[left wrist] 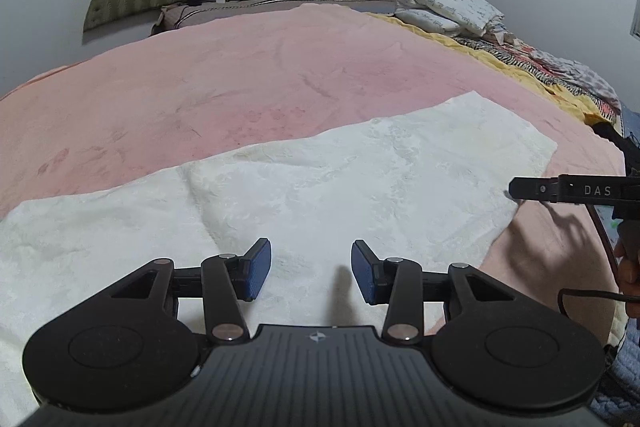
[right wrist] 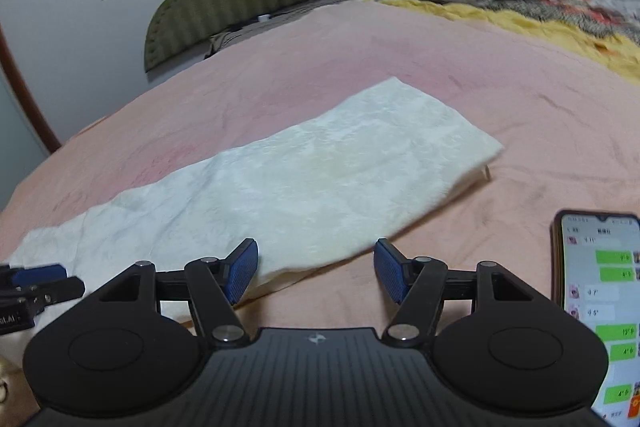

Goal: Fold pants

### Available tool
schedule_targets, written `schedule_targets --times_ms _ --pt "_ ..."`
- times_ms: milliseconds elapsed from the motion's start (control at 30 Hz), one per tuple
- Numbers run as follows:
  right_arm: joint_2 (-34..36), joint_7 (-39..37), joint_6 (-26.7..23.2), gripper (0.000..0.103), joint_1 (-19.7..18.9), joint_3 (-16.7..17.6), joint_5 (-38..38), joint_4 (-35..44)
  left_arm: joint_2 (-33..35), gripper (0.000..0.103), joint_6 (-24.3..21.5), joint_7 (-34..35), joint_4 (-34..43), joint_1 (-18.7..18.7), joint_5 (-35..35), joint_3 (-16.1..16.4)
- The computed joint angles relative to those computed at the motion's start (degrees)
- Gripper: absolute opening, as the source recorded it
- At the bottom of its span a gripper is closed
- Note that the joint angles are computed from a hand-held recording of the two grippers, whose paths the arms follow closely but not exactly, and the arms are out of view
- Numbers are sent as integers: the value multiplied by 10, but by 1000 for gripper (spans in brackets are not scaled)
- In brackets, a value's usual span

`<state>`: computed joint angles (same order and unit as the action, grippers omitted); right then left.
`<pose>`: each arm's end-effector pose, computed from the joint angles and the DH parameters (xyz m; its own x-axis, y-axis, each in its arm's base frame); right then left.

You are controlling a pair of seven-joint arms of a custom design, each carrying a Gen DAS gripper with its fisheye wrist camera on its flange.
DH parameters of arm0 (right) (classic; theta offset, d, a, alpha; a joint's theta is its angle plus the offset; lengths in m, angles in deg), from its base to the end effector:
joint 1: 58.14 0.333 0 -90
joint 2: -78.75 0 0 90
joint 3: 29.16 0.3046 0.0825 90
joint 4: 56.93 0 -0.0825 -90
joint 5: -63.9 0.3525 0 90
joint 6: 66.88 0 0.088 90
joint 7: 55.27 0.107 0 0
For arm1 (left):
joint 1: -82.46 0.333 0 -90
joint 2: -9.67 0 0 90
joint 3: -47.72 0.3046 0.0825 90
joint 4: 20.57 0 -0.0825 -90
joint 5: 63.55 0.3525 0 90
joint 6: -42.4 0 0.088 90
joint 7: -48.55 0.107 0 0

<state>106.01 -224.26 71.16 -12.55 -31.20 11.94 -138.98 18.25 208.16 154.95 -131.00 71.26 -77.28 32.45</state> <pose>0.5087 0.4840 0.4782 -0.2703 -0.9000 -0.3421 -0.5646 0.4360 -0.7009 0.5578 -0.2522 0.5149 -0.5125 -0.8578 0.0391 -0.5925 0.3203 -0.7392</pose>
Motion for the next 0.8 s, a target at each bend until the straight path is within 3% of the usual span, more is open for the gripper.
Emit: schedule_targets --times_ms 333,567,600,633,700,800 --pt "-43 163 30 64 -19 -3 -39 -80 1 60 -6 -40 8 -6 27 8" --pt "-22 333 62 64 -34 -33 -149 -74 10 61 -28 -88 27 -12 59 20" --pt "-18 352 62 57 -37 -35 -158 -72 12 61 -29 -100 29 -13 70 23" --pt "-15 357 55 40 -42 -33 -154 -67 14 61 -31 -109 33 -14 77 25" --pt "-14 382 56 25 -48 -33 -157 -70 18 61 -37 -114 41 -10 76 22" --pt "-16 428 68 17 -50 -36 -192 -77 28 61 -51 -112 59 -1 58 15"
